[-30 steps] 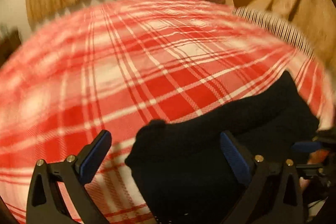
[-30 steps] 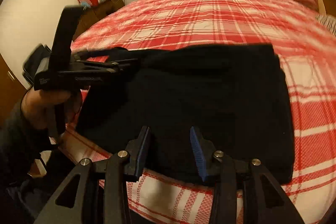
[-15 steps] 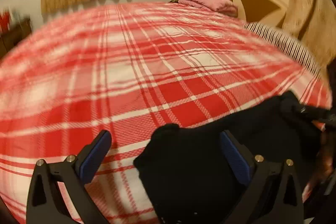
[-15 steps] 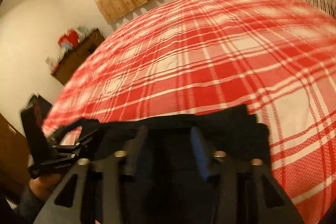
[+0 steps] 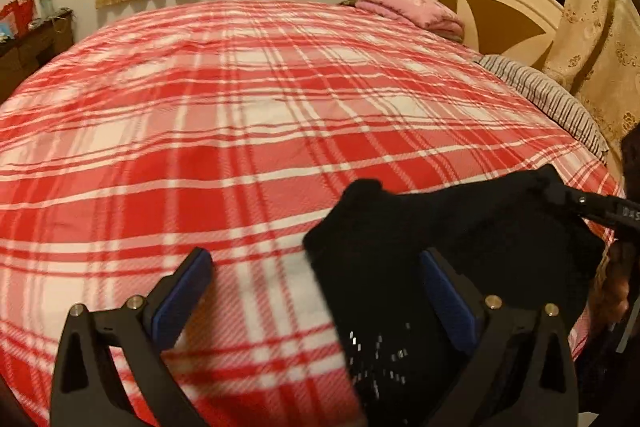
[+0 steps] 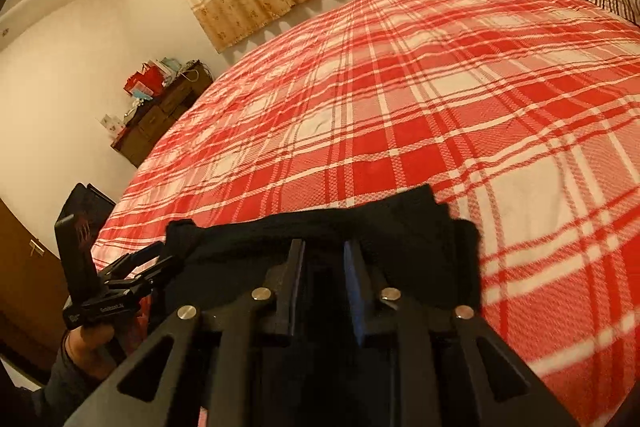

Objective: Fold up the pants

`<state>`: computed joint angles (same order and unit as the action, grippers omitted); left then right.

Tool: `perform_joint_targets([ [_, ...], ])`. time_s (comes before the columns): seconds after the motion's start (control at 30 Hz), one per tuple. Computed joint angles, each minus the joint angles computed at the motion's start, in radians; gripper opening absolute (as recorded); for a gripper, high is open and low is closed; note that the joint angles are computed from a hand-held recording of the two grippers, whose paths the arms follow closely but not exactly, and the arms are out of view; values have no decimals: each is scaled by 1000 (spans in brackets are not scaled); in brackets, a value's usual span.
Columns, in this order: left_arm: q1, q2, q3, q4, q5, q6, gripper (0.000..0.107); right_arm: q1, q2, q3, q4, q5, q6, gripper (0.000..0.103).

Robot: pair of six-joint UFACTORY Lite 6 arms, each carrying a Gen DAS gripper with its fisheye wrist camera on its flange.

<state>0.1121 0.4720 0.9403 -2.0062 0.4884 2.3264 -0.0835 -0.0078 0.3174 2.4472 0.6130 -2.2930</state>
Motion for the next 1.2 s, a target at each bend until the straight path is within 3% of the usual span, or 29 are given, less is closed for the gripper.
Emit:
perform_joint_targets([
  [0.03, 5, -28, -27, -29, 4, 33, 103, 12, -61, -30, 31, -30, -19, 43],
  [0.07, 6, -61, -59, -65, 7, 71, 103, 24, -137, -69, 72, -66, -48, 61],
  [0.1, 7, -78, -75, -70, 10, 79, 103, 28, -224, -114, 112, -94, -71, 65],
  [0.27, 8, -116, -110, -21, 32, 25, 103, -16, -400, -178, 72, -199, -44, 66],
  [0.33, 2, -114, -118, -20, 36, 24, 103, -15, -385, -174, 85, -213, -61, 66],
  [0.5, -23, -81, -121, 1, 39, 8, 103, -60, -233, -149, 27, -128, -47, 66],
  [0.63, -25, -22, -104, 14, 54, -11, 103, -31, -161, -143, 152, -116, -183, 66],
  [0.8, -26, -12, -115, -37, 86, 62, 103, -89, -113, -138, 75, -62, -164, 66],
  [0.93, -36, -1, -102, -43, 75, 75, 103, -65, -84, -116, 122, -77, -218, 66],
  [1.1, 2, 8, -75, 98, 98, -22, 103, -135, -162, -120, -171, -139, 53, 66],
  [1.2, -23, 6, -86, 46, 88, 41, 103, -92, -147, -114, -122, -168, 15, 66],
])
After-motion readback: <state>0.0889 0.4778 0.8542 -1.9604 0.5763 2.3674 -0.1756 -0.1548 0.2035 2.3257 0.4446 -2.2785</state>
